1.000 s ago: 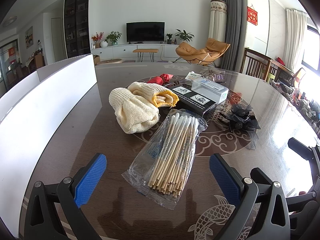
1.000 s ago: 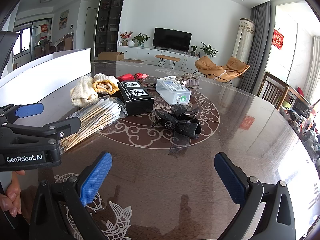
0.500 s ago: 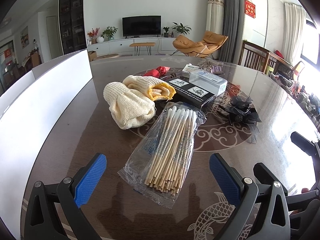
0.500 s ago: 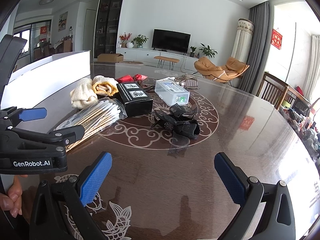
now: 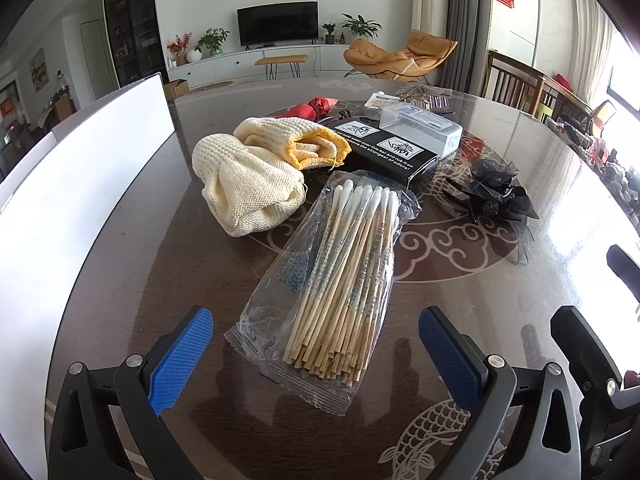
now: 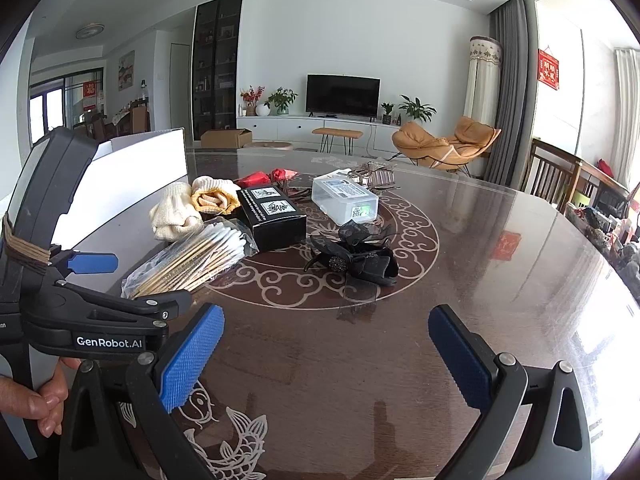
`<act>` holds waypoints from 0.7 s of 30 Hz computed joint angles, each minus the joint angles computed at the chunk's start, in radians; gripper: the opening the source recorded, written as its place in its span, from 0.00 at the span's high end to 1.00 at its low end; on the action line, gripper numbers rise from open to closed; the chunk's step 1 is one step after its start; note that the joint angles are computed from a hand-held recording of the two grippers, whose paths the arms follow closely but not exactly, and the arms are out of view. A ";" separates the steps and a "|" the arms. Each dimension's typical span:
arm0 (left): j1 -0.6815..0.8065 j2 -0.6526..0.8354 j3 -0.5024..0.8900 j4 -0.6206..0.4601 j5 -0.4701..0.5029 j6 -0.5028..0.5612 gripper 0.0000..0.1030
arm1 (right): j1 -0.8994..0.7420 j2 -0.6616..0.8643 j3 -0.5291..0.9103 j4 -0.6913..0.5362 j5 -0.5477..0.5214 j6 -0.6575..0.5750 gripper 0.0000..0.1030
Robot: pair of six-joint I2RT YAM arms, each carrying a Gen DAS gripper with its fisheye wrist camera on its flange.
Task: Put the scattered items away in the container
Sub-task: 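Move left gripper to the cotton swab bag while right gripper grasps the black mesh bow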
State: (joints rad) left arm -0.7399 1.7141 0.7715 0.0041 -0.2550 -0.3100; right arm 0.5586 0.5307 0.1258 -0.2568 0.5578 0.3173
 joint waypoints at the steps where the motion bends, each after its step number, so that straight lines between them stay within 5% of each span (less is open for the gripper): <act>1: 0.004 0.011 0.012 -0.015 0.009 0.000 0.00 | 0.000 -0.018 -0.003 -0.008 -0.001 0.001 0.00; 7: 0.021 0.044 0.044 -0.049 0.052 0.013 0.00 | -0.079 -0.161 -0.023 -0.063 -0.083 -0.009 0.01; 14: 0.040 0.097 0.143 -0.135 0.105 0.064 0.00 | -0.336 -0.268 -0.031 -0.100 -0.342 -0.036 0.01; 17: 0.030 0.147 0.242 -0.237 0.090 0.008 0.00 | -0.415 -0.273 -0.028 -0.105 -0.426 -0.040 0.01; 21: 0.014 0.162 0.264 -0.245 0.054 -0.048 0.00 | -0.500 -0.251 -0.030 -0.087 -0.509 -0.049 0.01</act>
State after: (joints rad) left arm -0.7255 1.8761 1.0358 -0.2408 -0.2011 -0.3581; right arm 0.0585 0.2800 0.0962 -0.3436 0.0492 0.2684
